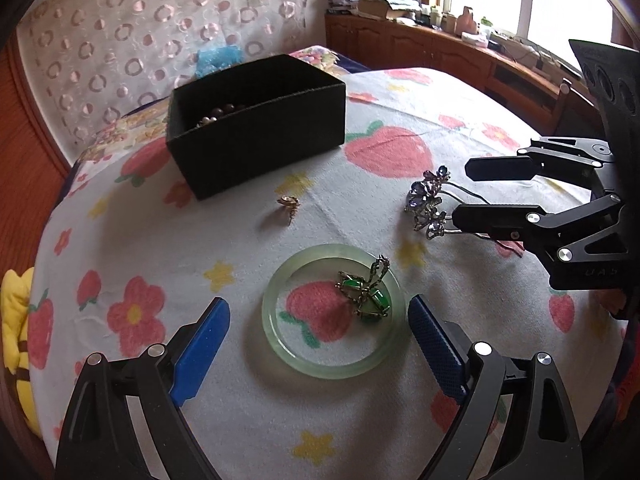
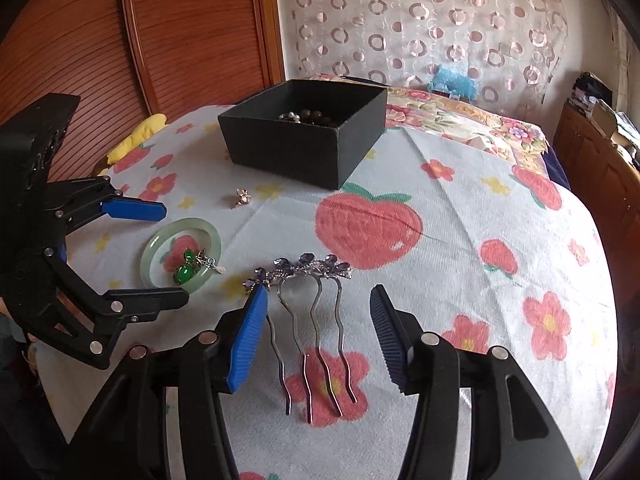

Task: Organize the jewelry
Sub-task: 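Lift the hair comb with the right gripper while the left gripper reaches for the jade bangle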

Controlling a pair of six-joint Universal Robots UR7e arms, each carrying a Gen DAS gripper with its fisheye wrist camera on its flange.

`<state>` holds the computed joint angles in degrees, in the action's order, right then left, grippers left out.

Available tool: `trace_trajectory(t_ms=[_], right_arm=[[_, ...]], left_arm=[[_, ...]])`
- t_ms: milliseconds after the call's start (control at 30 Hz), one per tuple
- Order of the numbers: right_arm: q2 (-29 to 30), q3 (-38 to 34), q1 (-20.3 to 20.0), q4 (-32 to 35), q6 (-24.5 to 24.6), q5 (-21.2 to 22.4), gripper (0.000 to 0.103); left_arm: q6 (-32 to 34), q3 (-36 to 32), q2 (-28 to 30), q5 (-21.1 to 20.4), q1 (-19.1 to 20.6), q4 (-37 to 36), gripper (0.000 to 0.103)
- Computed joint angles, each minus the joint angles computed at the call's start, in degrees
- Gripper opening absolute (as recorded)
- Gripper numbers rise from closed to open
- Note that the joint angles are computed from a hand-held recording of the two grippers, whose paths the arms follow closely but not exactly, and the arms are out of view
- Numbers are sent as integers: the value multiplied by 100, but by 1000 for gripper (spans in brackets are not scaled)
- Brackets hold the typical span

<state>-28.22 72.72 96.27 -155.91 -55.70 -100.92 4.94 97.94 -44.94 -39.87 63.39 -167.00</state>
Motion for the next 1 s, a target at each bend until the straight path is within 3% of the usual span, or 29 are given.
trace_trajectory(t_ms=[67,167,300,500,767,833,867,1000], right_arm=[[5,-13,-3,8,9,-13,56],[4,-30,-6,36,11,-25,57],[21,-52,0,69,-27,-51,61],[100,-124,29,125,-102,-198,66],[250,-230,109,29,-317,-409,67],[248,-224,113,54,-340,-389,63],[244,-218,115,65,-351,-367,50],[218,-156,120,0,-396,-334,49]], left_arm=[[24,5,0,-67,12,-24,87],[111,42,-32,-184,20,-149,69],[61,28,-25,-178,21,-176,69],[207,177,-94,-260,-72,-771,69],[423,267,-138,-133,-211,-1139,69],[415,274,-144,-139,-209,-1155,69],[404,280,-142,-138,-206,-1155,69],[383,281,-163,-128,-175,-1117,69]])
